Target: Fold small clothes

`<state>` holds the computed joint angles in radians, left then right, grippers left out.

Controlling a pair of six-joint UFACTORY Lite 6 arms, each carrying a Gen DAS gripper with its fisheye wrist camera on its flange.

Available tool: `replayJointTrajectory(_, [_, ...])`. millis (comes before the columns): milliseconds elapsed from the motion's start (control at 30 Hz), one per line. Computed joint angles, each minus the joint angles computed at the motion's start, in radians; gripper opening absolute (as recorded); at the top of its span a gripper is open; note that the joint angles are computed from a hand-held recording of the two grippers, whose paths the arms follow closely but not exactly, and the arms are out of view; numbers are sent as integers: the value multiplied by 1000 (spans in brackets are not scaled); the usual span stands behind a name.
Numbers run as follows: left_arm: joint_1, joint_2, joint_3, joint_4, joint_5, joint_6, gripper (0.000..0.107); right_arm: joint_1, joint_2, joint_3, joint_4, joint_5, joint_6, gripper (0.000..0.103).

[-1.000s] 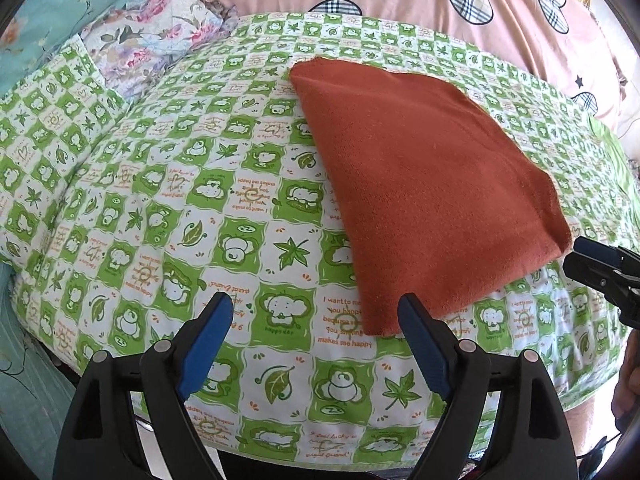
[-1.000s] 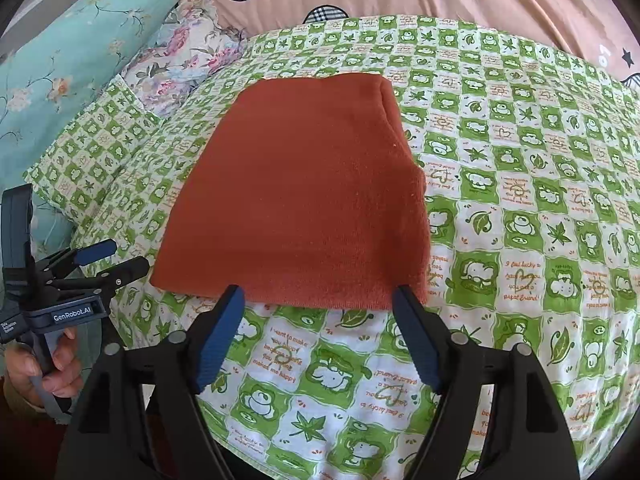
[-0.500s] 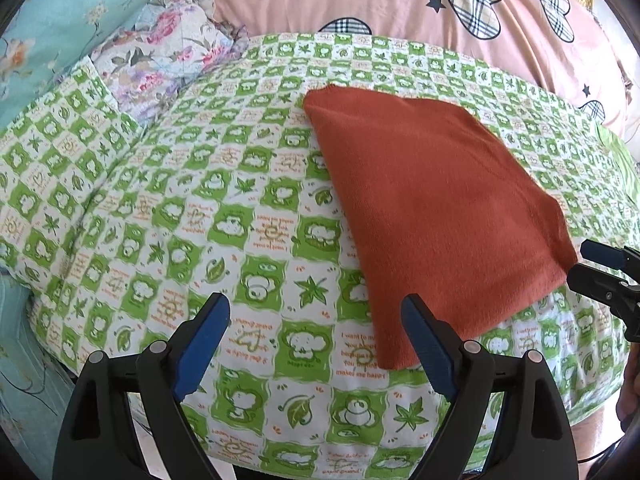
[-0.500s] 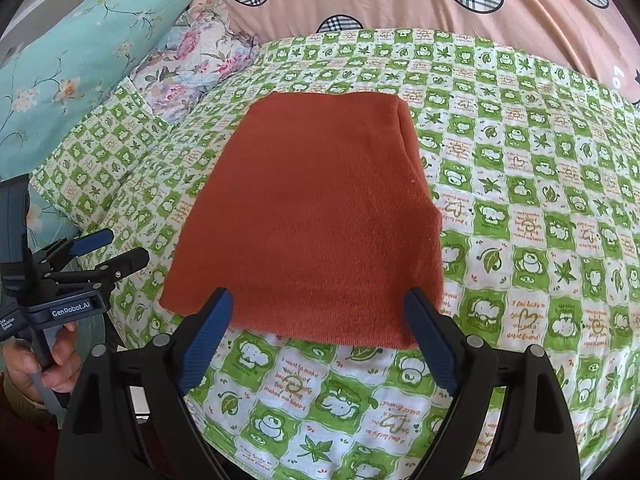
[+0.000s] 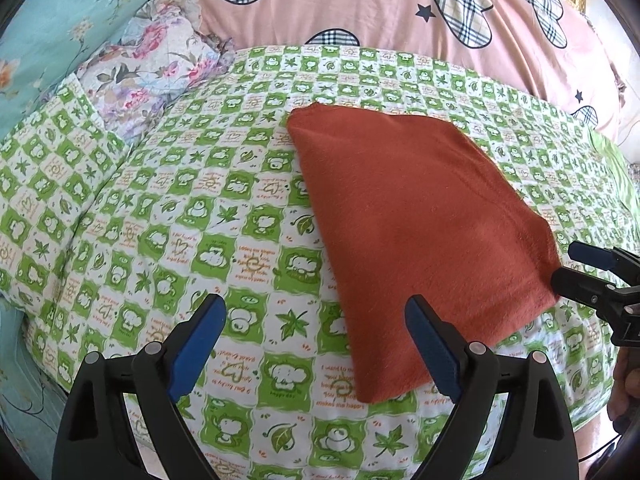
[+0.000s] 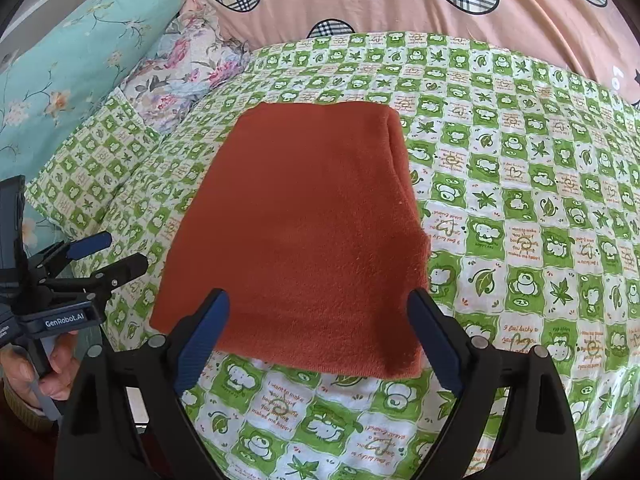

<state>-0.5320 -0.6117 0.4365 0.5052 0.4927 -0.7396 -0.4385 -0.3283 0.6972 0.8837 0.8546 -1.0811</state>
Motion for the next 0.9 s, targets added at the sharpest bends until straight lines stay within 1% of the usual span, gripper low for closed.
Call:
replayJointTrajectory(200, [-36,99,45,55,18,-73,92,-3,42,16,14,3,-1,91])
replayJointTrajectory(267, [-54,118,50,99,27,-126,92,-2,42,16,16,5,0,91])
replayJointTrajectory(433, [-73,142,63,133,41,-173,92,-4,63,34,26,12,-19,92])
replayJointTrajectory(800, [-92,171,84,157,70,-198,92,-30,119,69,76,39,-53,93])
replayJointTrajectory(900, [-82,180,94,144,51,-176,93,-31,143,82,94,39,-69,95])
